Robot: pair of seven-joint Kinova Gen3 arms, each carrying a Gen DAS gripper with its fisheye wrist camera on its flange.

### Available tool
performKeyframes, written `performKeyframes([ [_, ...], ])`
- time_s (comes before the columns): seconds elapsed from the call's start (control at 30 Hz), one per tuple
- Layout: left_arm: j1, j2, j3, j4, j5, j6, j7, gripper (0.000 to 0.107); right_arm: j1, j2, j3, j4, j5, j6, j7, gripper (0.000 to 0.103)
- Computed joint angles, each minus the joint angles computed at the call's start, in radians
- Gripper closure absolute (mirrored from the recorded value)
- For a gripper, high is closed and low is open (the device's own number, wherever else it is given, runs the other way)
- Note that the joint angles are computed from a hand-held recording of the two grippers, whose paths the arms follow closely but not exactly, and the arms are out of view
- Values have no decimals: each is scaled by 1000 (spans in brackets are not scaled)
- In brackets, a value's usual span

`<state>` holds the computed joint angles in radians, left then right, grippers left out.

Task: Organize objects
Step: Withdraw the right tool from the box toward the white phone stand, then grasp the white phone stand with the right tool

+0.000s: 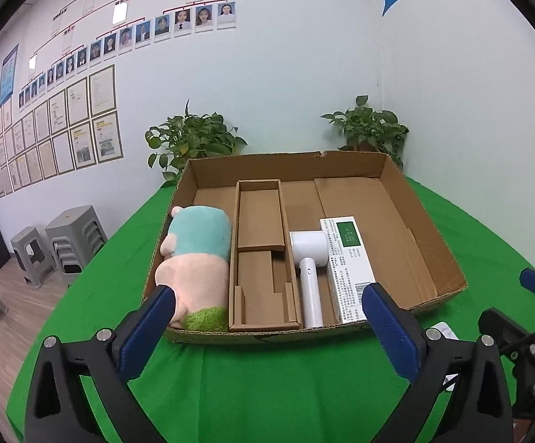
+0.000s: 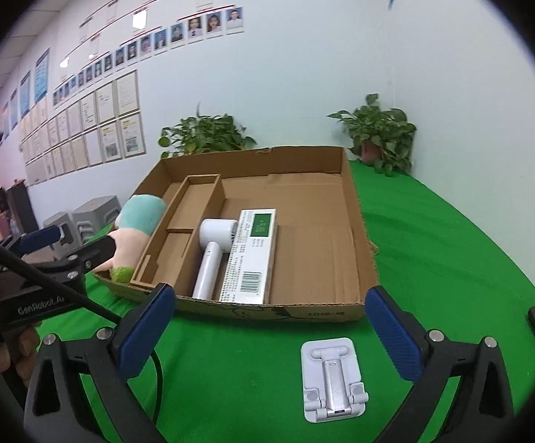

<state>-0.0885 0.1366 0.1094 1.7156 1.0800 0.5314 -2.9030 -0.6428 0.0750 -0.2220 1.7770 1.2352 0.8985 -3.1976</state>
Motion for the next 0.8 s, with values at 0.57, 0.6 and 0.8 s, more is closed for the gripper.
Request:
performKeyframes([
  [0.57, -52, 182, 25, -144, -166, 330, 139, 5, 119, -28, 17, 161, -254, -195, 215, 1],
  [0.6, -51, 199, 31, -161, -181, 349, 155, 5, 122, -23, 24, 155, -275, -182, 216, 1],
  [0.8, -52, 250, 68, -204, -225, 396, 191, 5, 192, 31, 37, 79, -446, -183, 395, 2],
])
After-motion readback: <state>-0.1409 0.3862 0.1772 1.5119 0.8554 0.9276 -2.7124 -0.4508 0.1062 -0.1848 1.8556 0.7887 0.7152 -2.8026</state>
